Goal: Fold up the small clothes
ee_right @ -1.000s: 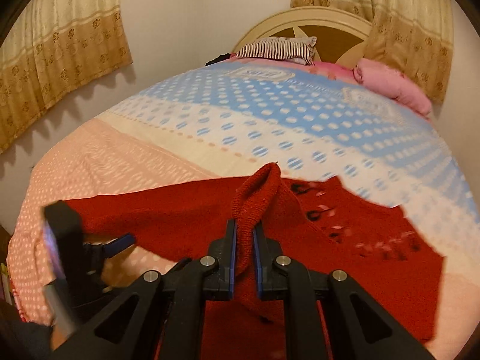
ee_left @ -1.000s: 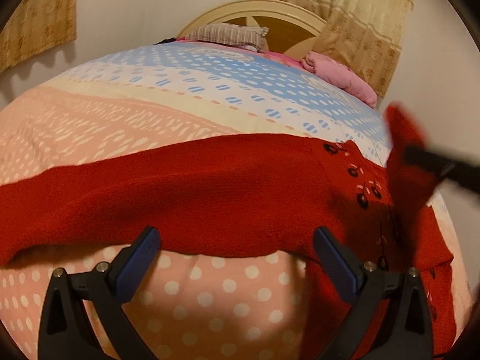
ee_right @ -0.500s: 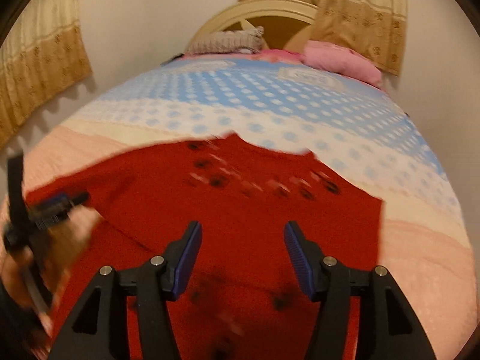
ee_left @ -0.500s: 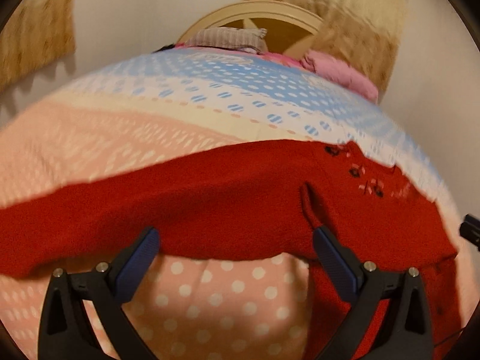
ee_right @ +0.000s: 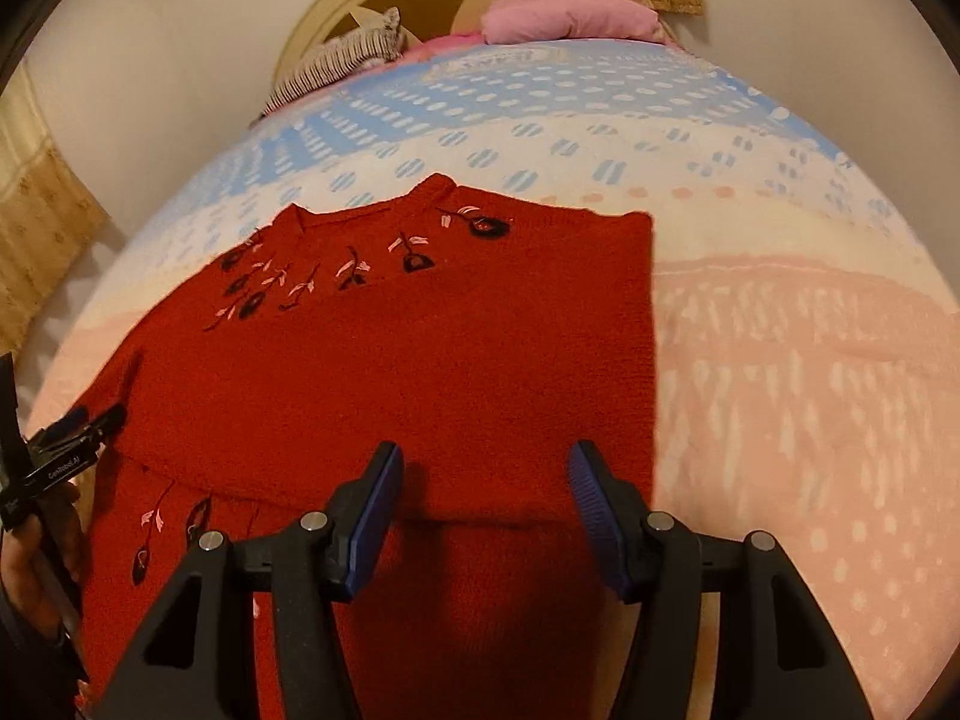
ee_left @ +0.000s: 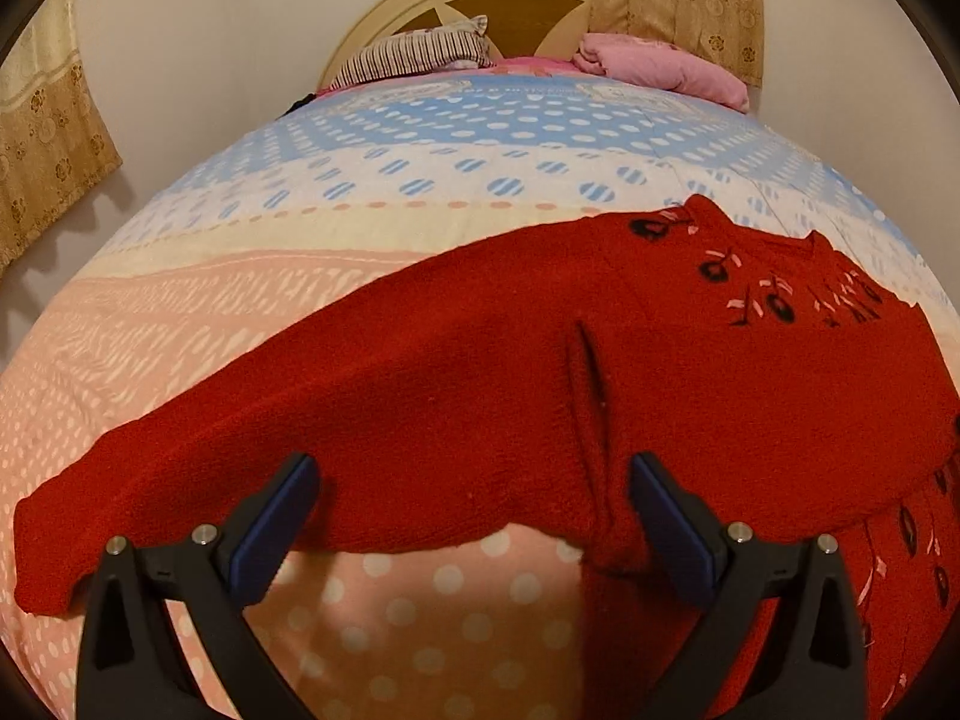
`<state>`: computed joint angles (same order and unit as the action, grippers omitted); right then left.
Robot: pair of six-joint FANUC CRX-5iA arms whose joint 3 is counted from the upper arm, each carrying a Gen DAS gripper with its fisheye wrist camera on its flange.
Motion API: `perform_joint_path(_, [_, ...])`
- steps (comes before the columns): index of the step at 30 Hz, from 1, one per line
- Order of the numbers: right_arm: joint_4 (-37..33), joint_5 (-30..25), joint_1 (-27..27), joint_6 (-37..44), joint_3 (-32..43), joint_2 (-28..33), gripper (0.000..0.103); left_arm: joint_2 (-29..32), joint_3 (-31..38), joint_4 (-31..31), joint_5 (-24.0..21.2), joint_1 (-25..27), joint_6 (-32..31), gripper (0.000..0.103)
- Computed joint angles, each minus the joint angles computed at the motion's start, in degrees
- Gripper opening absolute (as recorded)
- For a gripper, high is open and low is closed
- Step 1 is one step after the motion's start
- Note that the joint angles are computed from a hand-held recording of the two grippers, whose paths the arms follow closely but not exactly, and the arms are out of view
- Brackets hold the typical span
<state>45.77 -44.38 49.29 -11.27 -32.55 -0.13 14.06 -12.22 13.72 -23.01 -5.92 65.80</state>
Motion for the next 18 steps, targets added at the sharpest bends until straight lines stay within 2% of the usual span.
perform_joint_path(5, [4.75, -2.91, 0.01, -0.68, 2.49, 1.55, 0.059, -0.02, -0.06, -0.60, -0.52, -0.36, 1.03, 0.103])
perform_joint_path(8, [-5.99, -4.33, -2.08, 5.39, 6.62, 5.50, 0.062, 0.02, -0.54, 1.91, -1.80, -0.08, -1.33, 0.103])
perform_joint_path(9, [-6.23, -4.67, -2.10, 4.96, 6.19, 5.79, 0.062, 0.11, -1.00, 4.27, -2.27, 0.22, -3.55, 0.103])
perform_joint_path(10, [-3.46, -3.72, -1.88, 2.62, 4.35, 5.10, 0.062, -0.20, -2.51, 8.49, -2.13, 0.75, -7.53, 0.103])
perform_joint_path(12, [-3.17, -5.59, -0.58, 0.36, 3.93, 4.08, 0.062, -0.94, -4.90, 13.81, -1.19, 1.23, -12.30, 0.103])
perform_joint_path(16, [5.48, -2.77, 0.15, -5.22, 1.20, 2.09, 0.065, -1.23, -4.80, 12.06, -0.82, 0.88, -10.53, 0.103])
perform_joint_path(17, [4.50, -2.84, 0.14, -3.68, 2.23, 3.21, 0.067, -1.43, -4.89, 11.63, -0.58, 0.78, -10.22, 0.103])
perform_joint_path(18, [0.59, -3.31, -0.09, -0.10, 4.19, 4.94, 0.071, -1.75, -5.26, 12.09, -0.38, 0.86, -10.77, 0.103])
